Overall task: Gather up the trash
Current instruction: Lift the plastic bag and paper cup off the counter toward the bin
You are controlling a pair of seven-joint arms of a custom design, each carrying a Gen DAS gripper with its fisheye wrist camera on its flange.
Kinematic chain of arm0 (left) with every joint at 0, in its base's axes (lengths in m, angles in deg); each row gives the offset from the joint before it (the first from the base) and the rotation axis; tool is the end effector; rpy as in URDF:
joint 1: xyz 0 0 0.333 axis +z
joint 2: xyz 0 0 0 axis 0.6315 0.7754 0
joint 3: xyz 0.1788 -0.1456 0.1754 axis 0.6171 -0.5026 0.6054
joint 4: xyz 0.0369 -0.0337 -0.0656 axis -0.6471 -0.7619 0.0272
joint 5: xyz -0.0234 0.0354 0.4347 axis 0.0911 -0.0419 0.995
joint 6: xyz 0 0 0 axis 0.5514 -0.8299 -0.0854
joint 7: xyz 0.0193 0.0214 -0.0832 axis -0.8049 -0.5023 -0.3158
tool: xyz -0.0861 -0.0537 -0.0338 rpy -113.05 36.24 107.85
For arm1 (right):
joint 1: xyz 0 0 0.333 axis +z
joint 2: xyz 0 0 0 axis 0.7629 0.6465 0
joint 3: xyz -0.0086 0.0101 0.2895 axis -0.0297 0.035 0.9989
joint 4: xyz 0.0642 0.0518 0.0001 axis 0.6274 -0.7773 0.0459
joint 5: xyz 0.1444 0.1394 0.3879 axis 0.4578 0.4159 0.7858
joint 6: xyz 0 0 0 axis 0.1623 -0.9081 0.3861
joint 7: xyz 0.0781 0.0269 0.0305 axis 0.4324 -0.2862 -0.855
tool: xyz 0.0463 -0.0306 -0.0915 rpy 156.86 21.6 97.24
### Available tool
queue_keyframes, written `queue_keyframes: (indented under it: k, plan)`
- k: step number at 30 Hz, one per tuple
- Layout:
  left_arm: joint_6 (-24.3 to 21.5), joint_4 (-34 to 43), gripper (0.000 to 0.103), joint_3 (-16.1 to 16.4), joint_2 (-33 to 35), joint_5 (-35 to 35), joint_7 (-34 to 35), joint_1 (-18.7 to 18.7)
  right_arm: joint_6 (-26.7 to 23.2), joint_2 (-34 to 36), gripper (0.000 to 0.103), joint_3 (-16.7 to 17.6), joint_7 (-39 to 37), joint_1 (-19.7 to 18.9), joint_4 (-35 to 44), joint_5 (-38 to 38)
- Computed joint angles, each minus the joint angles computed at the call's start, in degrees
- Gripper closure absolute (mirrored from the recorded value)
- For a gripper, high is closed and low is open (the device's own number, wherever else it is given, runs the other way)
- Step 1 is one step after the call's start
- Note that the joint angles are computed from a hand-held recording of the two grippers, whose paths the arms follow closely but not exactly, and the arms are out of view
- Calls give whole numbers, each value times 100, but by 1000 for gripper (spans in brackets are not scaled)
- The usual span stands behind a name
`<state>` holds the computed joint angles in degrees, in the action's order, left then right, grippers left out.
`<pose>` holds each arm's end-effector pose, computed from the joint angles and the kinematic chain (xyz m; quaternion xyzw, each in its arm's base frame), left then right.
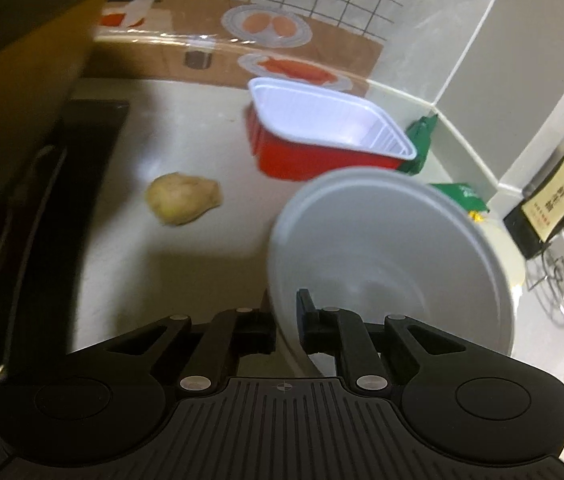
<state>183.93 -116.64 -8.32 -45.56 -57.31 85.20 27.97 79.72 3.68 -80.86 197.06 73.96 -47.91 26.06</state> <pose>0.6154 -0.2124 0.7646 -0.8022 0.4792 -0.3052 0.1838 0.5532 0.3416 0.7147 -0.7287 0.5579 -0.1906 0.3483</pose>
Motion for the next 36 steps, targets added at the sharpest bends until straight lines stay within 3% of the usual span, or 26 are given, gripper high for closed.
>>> queue_keyframes:
  k: [8, 13, 15, 17, 19, 23, 26, 30, 31, 32, 33, 36]
  plan:
    - [-17, -696, 88, -9, -605, -37, -164, 109, -244, 252, 0, -37, 77, 49, 340, 4]
    - [120, -970, 89, -34, -815, -108, -300, 170, -1217, 721, 0, -53, -610, 172, 1204, -76]
    - [145, -1055, 89, -53, -889, -62, -325, 175, -1366, 764, 0, -68, -1015, 169, 1317, 136]
    - [248, -1207, 89, -54, -1017, -78, -331, 192, -1290, 623, 3, -99, -1081, 144, 1166, 362]
    - [383, -1433, 91, -44, -1210, -176, -322, 216, -896, 292, 4, -126, -916, 124, 732, 364]
    - [574, -1904, 92, -59, -1636, -271, -338, 253, -51, -206, 4, -66, -396, 57, 90, -426]
    - [569, -2143, 93, -85, -1891, -311, -354, 268, -50, -73, 4, -14, -400, -15, 275, -484]
    - [391, -2195, 93, -159, -2064, -150, -301, 289, -439, 364, 5, -31, -404, 9, 774, -174]
    - [372, -2206, 92, -175, -2109, -105, -288, 291, -512, 435, 7, -39, -392, 39, 833, -146]
    - [363, -2218, 91, -188, -2153, -76, -264, 288, -639, 518, 18, -47, -389, 76, 931, -147]
    - [348, -2235, 91, -208, -2204, -25, -248, 287, -804, 611, 40, -56, -414, 113, 1075, -146]
    - [398, -2395, 92, -227, -2416, 15, -251, 280, -916, 605, 76, -76, -488, 169, 1193, 93]
